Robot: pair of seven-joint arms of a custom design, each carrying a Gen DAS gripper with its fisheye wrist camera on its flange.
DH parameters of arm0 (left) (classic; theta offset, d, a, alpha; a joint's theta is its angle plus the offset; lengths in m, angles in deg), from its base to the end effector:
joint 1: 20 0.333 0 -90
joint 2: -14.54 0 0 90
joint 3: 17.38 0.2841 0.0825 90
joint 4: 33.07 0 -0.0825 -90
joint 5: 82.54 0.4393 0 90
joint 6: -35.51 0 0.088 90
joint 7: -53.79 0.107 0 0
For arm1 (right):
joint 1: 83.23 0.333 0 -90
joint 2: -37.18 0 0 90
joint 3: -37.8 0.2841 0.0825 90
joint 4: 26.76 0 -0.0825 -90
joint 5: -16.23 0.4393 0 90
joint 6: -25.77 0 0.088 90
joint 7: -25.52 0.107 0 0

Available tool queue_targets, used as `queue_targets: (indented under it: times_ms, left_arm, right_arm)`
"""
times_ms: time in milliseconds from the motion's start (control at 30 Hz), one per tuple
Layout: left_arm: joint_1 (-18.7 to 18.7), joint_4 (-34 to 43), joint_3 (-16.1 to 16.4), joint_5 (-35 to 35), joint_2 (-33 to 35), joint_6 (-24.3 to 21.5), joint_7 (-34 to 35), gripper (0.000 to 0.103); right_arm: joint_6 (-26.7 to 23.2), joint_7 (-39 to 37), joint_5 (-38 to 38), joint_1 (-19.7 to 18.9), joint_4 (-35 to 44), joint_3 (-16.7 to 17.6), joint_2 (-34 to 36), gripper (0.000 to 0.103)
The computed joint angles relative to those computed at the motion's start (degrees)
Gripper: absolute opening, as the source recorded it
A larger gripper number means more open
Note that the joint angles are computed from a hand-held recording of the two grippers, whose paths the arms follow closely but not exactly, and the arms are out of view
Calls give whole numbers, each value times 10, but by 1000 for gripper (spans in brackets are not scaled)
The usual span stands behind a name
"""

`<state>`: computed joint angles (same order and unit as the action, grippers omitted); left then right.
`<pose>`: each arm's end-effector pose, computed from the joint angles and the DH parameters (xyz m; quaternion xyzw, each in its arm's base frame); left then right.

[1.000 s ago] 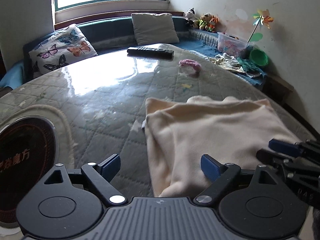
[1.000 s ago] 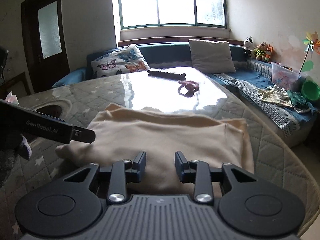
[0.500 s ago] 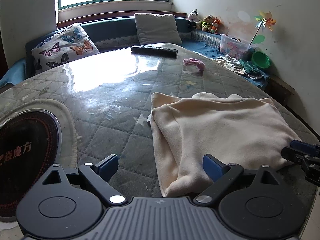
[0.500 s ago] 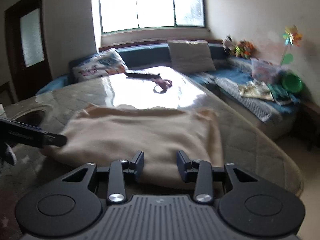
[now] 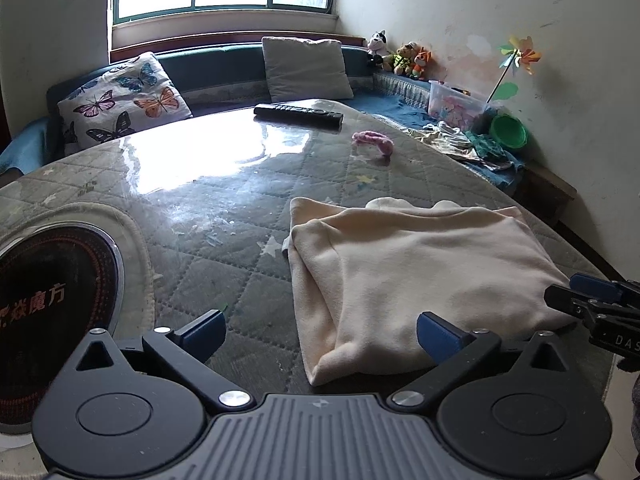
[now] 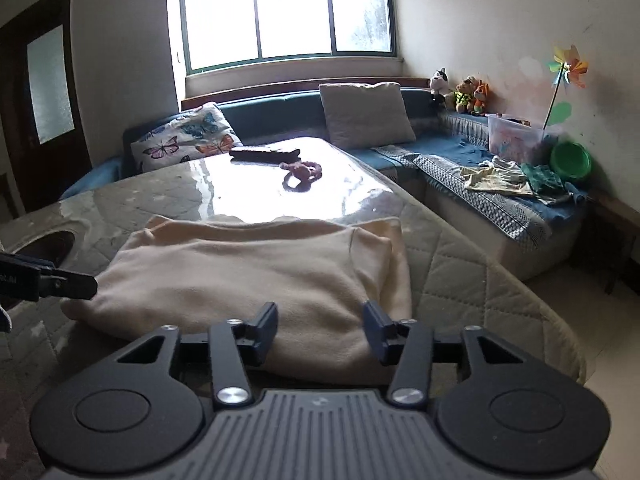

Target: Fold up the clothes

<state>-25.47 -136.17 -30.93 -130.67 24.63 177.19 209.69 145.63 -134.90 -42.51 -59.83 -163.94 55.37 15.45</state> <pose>0.6598 -0.2176 0.4514 -0.2919 0.8651 -0.3998 0.0810 0.4128 0.3032 0.4304 -0.3770 0.7916 -0.4109 0.2498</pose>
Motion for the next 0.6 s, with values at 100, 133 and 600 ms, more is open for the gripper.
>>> queue_targets:
  times_ms: [100,133,600]
  left_arm:
    - [2,-9,0,-4,-9,-1,8,103]
    - [2,-12,1,-8,-12,-1,11,103]
    - [2,-55,19,-43,-54,-7,45,103]
  right_arm:
    - [-7,-5,2,2,6,2,3,56]
    - [-11,-4,3,3,8,4,3,57]
    - [-53,-6,3,29,60,10,51,95]
